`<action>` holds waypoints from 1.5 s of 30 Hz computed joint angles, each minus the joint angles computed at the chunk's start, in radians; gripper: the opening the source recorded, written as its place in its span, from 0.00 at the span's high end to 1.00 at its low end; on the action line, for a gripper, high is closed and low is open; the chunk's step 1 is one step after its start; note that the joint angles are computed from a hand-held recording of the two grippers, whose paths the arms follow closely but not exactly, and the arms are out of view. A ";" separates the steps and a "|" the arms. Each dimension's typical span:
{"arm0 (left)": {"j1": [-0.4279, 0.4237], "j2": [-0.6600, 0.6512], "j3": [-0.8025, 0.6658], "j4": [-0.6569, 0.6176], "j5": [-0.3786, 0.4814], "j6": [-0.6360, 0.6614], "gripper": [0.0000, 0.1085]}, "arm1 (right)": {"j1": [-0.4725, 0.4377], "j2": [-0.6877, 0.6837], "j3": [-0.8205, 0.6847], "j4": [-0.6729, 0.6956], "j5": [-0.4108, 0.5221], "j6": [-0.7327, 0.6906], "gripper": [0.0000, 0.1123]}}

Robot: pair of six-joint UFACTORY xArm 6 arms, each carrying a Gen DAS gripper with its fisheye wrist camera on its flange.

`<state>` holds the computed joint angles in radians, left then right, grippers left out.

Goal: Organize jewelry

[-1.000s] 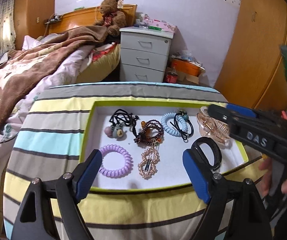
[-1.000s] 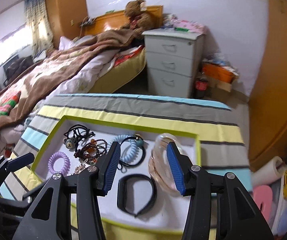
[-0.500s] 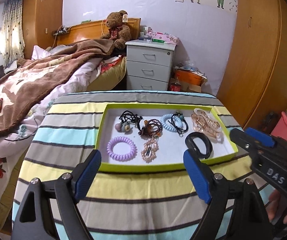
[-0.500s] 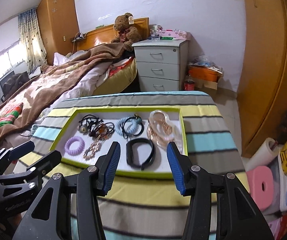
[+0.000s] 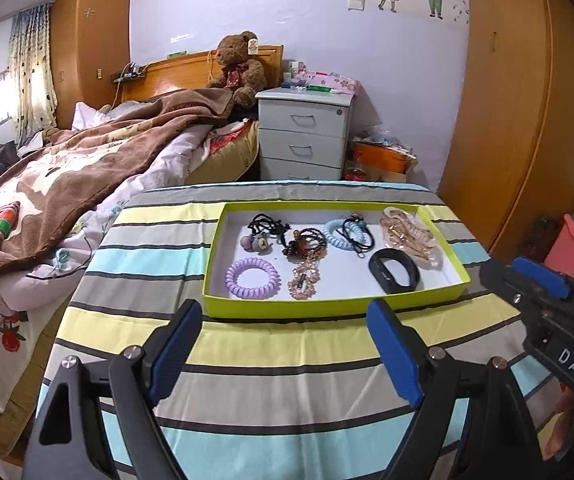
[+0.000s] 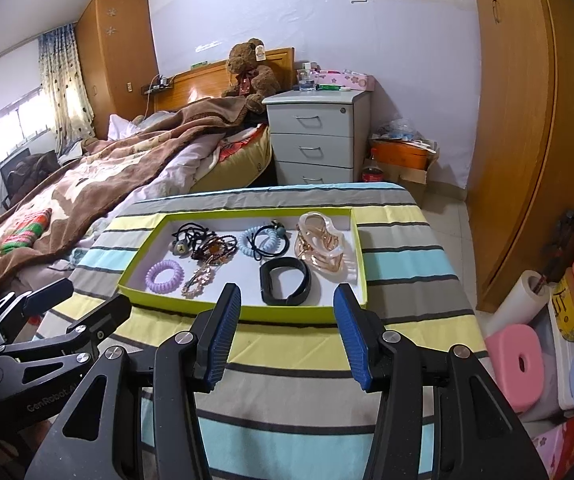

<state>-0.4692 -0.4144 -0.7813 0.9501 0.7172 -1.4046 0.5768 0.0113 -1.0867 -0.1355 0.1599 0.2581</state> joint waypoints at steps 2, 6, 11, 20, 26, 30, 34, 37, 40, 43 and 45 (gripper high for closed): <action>-0.006 -0.004 0.000 0.008 0.009 -0.011 0.21 | 0.000 -0.009 0.011 -0.018 -0.005 0.018 0.56; -0.018 -0.002 -0.007 0.011 0.032 -0.010 0.21 | 0.002 -0.021 0.026 -0.033 -0.004 0.038 0.56; -0.017 -0.008 -0.002 -0.001 0.025 -0.012 0.21 | 0.002 -0.034 0.040 -0.039 -0.006 0.043 0.56; -0.021 -0.014 -0.002 -0.005 0.060 -0.027 0.21 | 0.002 -0.037 0.043 -0.056 -0.007 0.065 0.56; -0.009 -0.014 0.005 -0.027 0.025 -0.019 0.18 | 0.002 -0.040 0.046 -0.061 -0.004 0.070 0.56; 0.012 -0.030 0.029 -0.037 -0.034 -0.026 0.18 | -0.001 -0.044 0.048 -0.080 -0.002 0.096 0.56; 0.010 -0.027 0.026 -0.038 -0.019 -0.036 0.18 | -0.003 -0.043 0.047 -0.081 -0.002 0.100 0.56; 0.001 -0.023 0.020 -0.023 0.006 -0.046 0.18 | -0.003 -0.038 0.042 -0.076 -0.001 0.095 0.56; -0.006 -0.021 0.017 -0.012 0.019 -0.054 0.17 | -0.003 -0.038 0.042 -0.076 -0.001 0.095 0.56; -0.008 -0.019 0.013 -0.014 0.025 -0.051 0.17 | -0.003 -0.038 0.042 -0.076 0.000 0.096 0.56; -0.007 -0.021 0.014 -0.019 0.025 -0.048 0.17 | -0.002 -0.038 0.042 -0.075 0.002 0.095 0.56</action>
<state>-0.4765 -0.4354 -0.7674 0.9308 0.7425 -1.4530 0.5749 -0.0270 -1.0446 -0.2103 0.1614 0.3528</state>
